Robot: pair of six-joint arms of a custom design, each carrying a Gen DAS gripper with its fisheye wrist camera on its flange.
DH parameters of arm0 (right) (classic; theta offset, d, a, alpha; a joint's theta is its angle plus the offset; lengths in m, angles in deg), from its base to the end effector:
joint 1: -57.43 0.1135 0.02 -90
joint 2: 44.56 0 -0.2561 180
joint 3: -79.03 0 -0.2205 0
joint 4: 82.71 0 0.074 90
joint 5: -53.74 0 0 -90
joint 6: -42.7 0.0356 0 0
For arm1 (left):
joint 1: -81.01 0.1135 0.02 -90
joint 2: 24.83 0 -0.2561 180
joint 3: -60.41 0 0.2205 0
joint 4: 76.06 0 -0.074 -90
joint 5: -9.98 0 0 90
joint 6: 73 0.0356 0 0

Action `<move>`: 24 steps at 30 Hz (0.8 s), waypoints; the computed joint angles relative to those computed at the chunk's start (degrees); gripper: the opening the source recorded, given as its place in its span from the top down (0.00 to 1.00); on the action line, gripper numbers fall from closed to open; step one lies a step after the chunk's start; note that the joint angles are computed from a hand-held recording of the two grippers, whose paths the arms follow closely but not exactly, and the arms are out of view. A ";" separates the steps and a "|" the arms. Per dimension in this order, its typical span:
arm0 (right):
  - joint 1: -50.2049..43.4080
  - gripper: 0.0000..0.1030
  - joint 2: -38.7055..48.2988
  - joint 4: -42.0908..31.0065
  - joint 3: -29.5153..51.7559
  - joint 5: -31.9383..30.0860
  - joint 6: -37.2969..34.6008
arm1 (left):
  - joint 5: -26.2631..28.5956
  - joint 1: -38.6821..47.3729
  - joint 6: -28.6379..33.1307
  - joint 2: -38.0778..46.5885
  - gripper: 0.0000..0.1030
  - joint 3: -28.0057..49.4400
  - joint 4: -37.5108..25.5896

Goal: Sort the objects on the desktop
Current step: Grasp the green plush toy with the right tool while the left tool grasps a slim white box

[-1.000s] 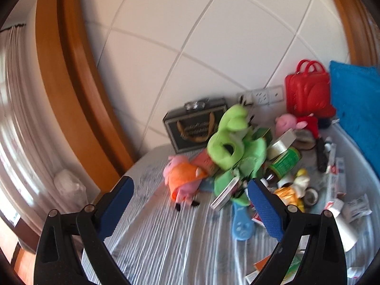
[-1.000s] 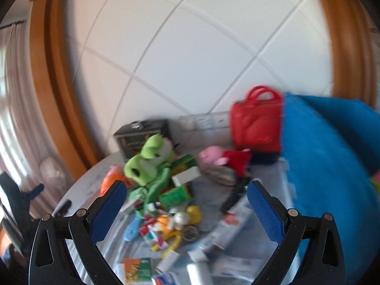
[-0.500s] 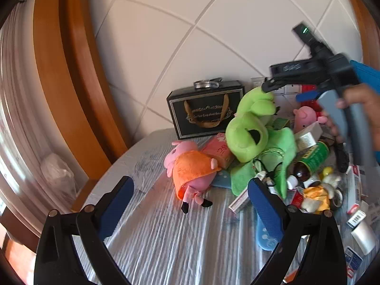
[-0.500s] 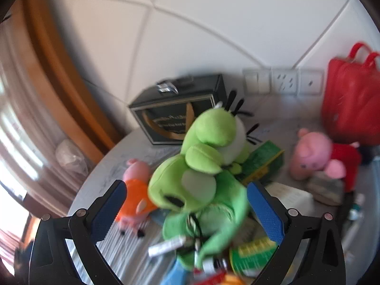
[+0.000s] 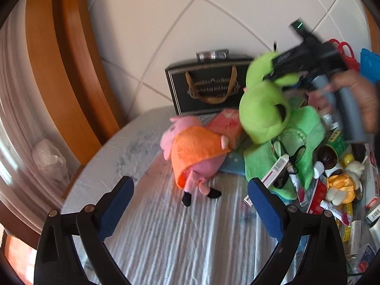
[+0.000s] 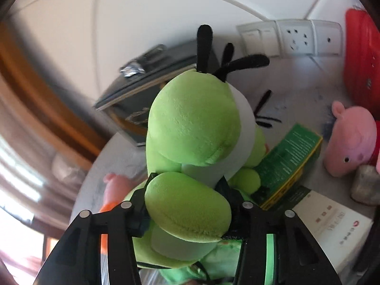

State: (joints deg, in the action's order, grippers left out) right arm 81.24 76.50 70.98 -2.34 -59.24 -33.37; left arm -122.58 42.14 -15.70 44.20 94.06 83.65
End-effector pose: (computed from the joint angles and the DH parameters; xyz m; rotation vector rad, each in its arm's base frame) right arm 0.3845 0.1848 0.1685 -0.4020 2.4505 0.7777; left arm 0.1433 -0.0846 0.1422 -0.1476 2.2368 0.3012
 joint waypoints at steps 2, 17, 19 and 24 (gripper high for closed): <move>-0.86 0.57 -3.41 1.22 -3.34 -1.19 -2.79 | 3.35 1.70 1.41 1.47 0.05 -1.52 4.93; -7.03 0.77 -13.44 -3.23 -7.69 -8.32 -11.28 | 37.98 15.08 34.25 44.95 0.66 10.99 35.45; -6.71 0.77 -13.44 -4.98 -7.11 -7.62 -12.57 | 38.43 15.22 34.16 44.24 0.73 9.88 35.44; -6.79 0.06 -8.30 -12.22 -1.69 -8.47 -13.78 | 38.13 13.75 32.20 44.14 0.82 8.46 34.98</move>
State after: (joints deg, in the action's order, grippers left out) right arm 74.45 68.19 58.76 -4.03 -67.71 -47.14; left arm -84.45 55.89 16.50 88.34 102.52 118.63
